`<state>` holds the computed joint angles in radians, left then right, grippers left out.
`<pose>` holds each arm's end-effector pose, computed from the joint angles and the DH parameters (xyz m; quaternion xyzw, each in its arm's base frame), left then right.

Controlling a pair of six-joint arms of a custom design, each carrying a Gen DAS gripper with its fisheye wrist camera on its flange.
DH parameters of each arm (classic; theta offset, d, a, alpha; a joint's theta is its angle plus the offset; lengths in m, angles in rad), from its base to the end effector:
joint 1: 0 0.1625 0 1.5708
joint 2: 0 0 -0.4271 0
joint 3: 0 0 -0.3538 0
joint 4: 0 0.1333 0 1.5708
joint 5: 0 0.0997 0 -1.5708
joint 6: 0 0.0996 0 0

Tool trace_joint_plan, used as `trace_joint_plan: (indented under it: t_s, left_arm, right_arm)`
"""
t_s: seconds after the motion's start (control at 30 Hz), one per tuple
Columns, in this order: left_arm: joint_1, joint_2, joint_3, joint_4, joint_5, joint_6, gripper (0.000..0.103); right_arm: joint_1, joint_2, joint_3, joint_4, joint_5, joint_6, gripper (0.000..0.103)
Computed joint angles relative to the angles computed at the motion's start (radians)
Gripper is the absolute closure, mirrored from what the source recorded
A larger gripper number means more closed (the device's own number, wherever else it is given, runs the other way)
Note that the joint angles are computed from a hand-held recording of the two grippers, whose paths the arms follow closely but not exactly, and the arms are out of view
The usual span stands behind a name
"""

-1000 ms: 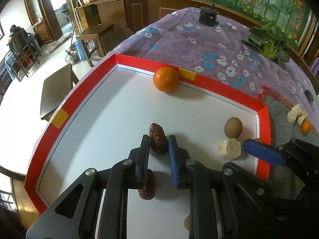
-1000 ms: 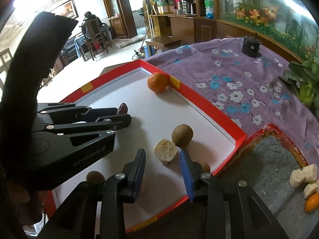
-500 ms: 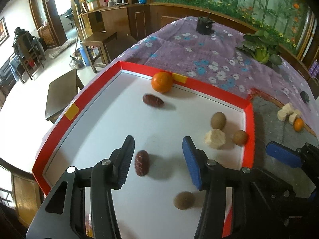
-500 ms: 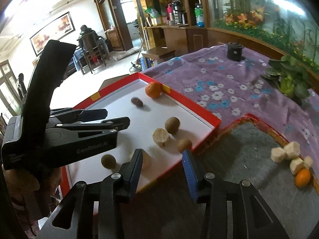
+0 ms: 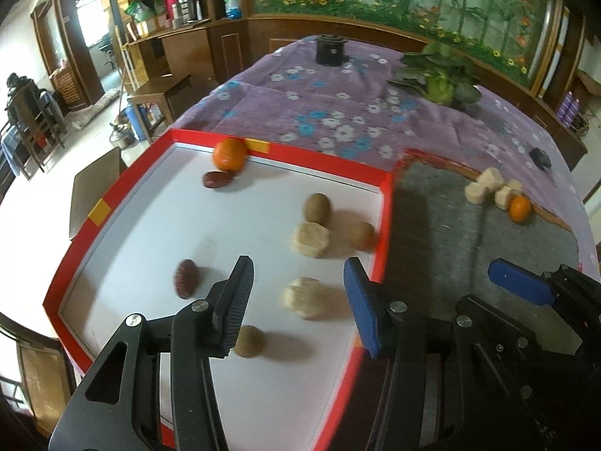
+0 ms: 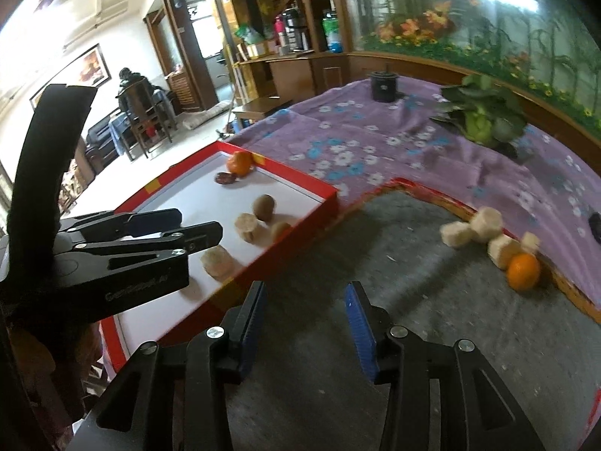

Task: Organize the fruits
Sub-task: 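Move both open tools back over the felt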

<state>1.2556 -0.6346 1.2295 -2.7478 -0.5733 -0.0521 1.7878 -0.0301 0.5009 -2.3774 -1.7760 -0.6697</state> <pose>-0.0262 -0.7803 0.2271 -0.0257 0.8520 -0.3314 0.4045 0.2973 -0.8238 -0.0443 0.4053 -0.8933 0.1393 0.1357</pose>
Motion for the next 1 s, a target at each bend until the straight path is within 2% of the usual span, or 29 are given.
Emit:
trace_joint_plan:
  t_s: [0.53, 0.77, 0.87, 1.0]
  left_arm:
    - [-0.047, 0.055, 0.002, 0.021, -0.033, 0.006, 0.053]
    - [-0.056, 0.087, -0.031, 0.066, -0.063, -0.01, 0.053]
    - [-0.058, 0.101, -0.051, 0.094, -0.076, -0.017, 0.053]
    - [-0.06, 0.122, -0.087, 0.113, -0.086, -0.011, 0.053]
  right_arm:
    - [-0.047, -0.155, 0.281, -0.208, -0.071, 0.022, 0.054]
    - [-0.077, -0.204, 0.346, -0.255, -0.081, 0.056, 0.051]
    - [-0.087, -0.214, 0.358, -0.268, -0.101, 0.063, 0.046]
    - [-0.104, -0.227, 0.364, -0.262, -0.088, 0.084, 0.045]
